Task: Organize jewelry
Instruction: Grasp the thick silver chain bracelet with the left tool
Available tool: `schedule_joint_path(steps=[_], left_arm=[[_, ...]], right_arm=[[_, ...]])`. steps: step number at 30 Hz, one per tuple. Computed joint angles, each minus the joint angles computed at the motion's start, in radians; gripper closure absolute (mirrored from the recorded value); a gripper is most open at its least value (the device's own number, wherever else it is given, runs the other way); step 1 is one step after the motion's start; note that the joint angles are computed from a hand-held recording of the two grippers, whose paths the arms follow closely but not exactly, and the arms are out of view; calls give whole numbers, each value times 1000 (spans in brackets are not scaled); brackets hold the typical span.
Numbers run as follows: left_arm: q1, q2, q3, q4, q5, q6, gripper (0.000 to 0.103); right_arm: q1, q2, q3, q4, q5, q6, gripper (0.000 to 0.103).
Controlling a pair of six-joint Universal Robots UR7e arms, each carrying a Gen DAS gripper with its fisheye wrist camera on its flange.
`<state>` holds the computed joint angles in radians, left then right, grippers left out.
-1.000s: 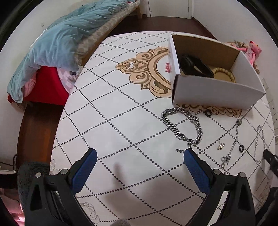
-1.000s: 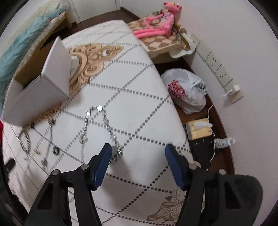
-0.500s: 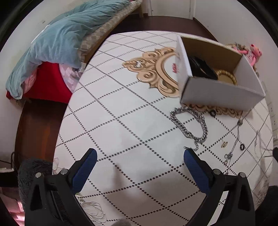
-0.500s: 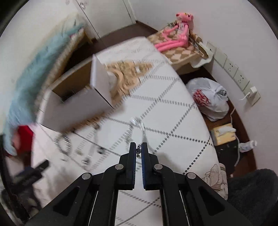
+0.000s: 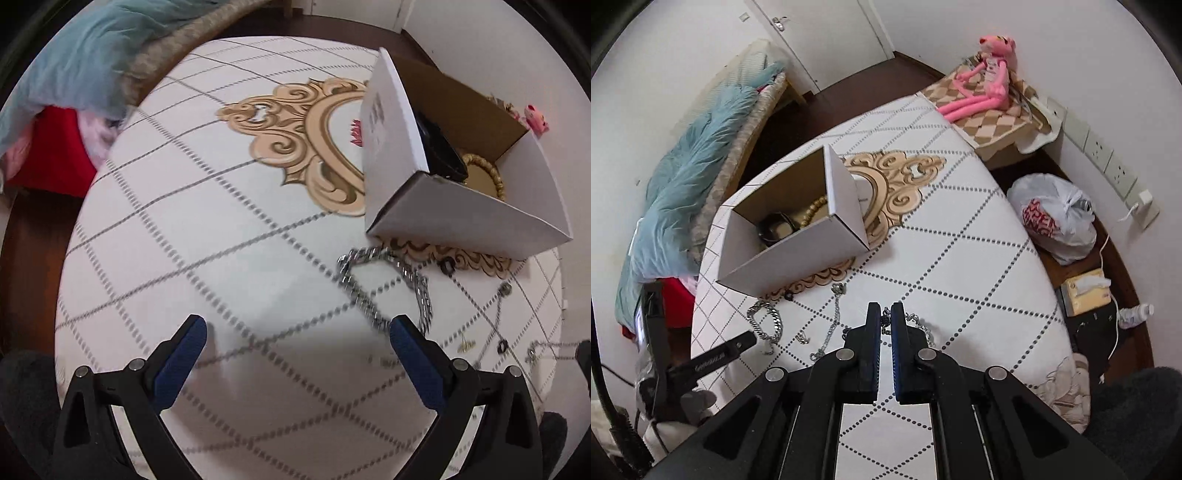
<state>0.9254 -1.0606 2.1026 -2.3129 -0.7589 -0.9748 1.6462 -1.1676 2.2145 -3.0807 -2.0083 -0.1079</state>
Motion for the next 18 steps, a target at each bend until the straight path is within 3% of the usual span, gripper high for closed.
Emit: schedule_joint_path(steps=[4,6,9,11,12,18], left_arm=[[5,55,-40,-23,49,81,9],[2,73,-43,-79,63,139,18],[-11,92,-38,-164,76,237,48],[-19,101,-34,-200,73,279,93],[-19,97,-32,-209,59,288,97],[-32,25,42,-288,6,271,97]], right_arm=[[-13,17,-1,-2,4,14,98],[-16,22,-1,-3,2,16,98],[-22,23,0,2,8,21,98],[-21,23,-1,2,7,23,98],[-21,22,-1,4,9,23,98],[-12,2,4,15,39,18,98]])
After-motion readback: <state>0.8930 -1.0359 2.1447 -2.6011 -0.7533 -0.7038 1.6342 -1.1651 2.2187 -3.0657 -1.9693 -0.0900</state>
